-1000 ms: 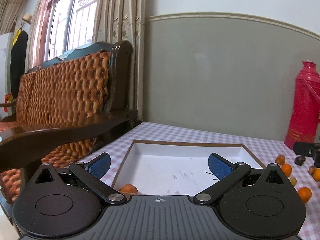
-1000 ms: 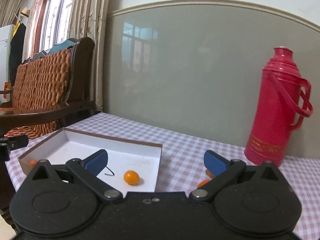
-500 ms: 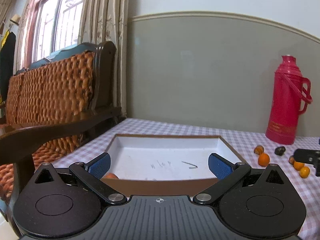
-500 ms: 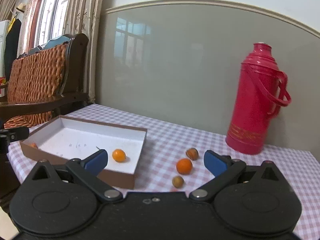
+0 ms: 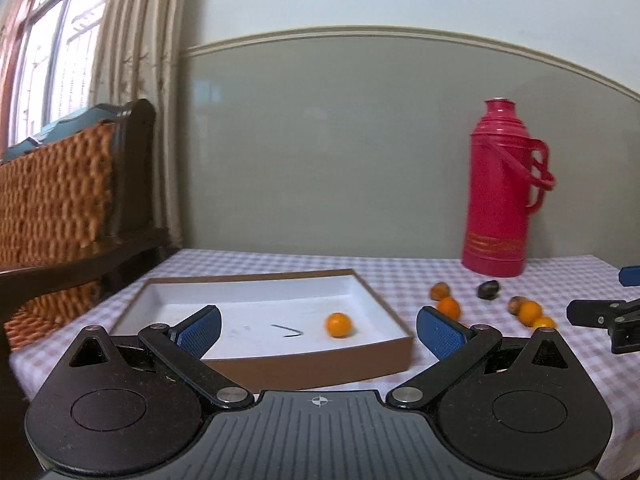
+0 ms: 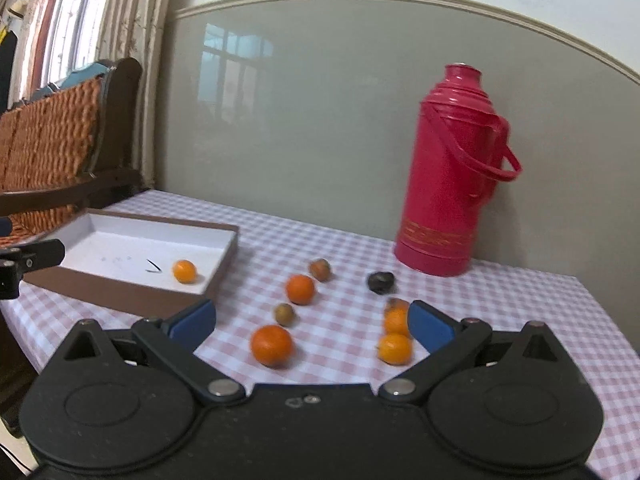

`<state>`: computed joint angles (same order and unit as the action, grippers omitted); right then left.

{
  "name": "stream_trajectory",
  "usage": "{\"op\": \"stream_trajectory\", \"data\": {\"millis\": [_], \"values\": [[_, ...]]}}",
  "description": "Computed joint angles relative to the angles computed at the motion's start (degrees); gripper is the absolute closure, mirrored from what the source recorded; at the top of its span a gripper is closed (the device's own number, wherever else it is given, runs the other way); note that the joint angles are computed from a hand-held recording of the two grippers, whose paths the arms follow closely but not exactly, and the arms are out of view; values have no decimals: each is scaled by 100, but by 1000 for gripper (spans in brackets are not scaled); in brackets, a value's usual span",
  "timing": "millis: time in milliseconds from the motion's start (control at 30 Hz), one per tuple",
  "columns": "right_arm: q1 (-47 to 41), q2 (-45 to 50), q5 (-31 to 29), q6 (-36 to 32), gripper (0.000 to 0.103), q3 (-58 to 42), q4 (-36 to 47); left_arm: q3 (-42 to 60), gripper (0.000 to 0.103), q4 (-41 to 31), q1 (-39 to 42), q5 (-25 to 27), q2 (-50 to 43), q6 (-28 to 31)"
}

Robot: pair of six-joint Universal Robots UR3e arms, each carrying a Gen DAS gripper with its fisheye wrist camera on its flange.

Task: Organize fruits
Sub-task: 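Move both grippers back from the box toward the remaining fruits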

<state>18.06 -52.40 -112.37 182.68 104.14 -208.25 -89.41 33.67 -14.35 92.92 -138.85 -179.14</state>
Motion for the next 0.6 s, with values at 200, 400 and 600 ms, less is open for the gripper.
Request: {"op": "stream_trajectory", "data": {"millis": [200,400,600], "values": [[-212,-261,-18,68,7,601,-215,474,0,-376,-245,-70,-253,-46],[-397,-303,35,-32,10,957,-519,1004,0,-643,-519,-38,-578,-34],[-620,-336,173,-86,13,1276,-700,1512,0,-928,-732,-6,-864,-19]]}}
